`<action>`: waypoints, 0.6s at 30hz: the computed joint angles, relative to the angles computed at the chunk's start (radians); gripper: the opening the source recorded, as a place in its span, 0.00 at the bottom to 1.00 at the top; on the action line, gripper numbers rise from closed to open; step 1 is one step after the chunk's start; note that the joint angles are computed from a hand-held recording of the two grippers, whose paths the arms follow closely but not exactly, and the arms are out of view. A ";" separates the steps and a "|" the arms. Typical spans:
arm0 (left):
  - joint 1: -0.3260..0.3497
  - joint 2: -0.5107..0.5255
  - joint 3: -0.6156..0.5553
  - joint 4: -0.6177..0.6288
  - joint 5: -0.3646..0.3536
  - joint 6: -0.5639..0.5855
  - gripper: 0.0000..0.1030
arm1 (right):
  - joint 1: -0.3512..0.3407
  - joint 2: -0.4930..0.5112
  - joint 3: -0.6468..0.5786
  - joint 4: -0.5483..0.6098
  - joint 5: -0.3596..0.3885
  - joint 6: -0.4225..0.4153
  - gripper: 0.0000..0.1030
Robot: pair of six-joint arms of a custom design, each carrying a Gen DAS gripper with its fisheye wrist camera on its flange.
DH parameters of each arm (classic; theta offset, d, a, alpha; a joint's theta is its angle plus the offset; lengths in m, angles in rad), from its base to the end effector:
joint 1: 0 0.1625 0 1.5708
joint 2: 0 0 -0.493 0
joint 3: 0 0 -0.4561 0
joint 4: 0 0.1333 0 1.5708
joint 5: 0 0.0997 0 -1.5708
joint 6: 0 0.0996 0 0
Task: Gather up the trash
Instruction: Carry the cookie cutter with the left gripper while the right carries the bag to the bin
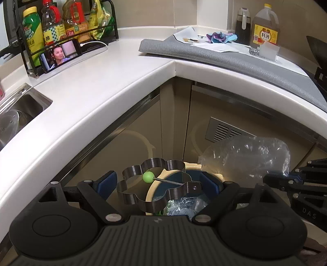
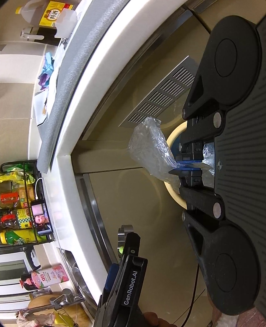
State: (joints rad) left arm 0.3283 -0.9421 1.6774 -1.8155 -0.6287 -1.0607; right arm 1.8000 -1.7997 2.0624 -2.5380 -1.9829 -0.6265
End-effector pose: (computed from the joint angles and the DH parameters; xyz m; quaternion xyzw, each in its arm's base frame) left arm -0.5828 -0.4244 0.1566 0.1882 0.8508 -0.3140 0.3768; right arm 0.1963 -0.4303 0.5192 0.3170 -0.8652 0.2932 0.2549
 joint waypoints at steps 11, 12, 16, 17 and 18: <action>0.053 0.039 0.013 -0.114 -0.051 0.076 0.88 | -0.062 0.064 -0.009 0.042 -0.014 0.039 0.05; 0.060 0.041 0.017 -0.125 -0.061 0.084 0.88 | -0.071 0.072 -0.012 0.048 -0.015 0.053 0.05; 0.091 0.050 0.036 -0.195 -0.115 0.145 0.88 | -0.111 0.110 -0.032 0.081 -0.011 0.126 0.05; 0.100 0.053 0.040 -0.216 -0.133 0.168 0.88 | -0.120 0.119 -0.039 0.087 -0.008 0.141 0.05; 0.109 0.056 0.041 -0.227 -0.151 0.181 0.88 | -0.128 0.129 -0.044 0.090 -0.007 0.155 0.05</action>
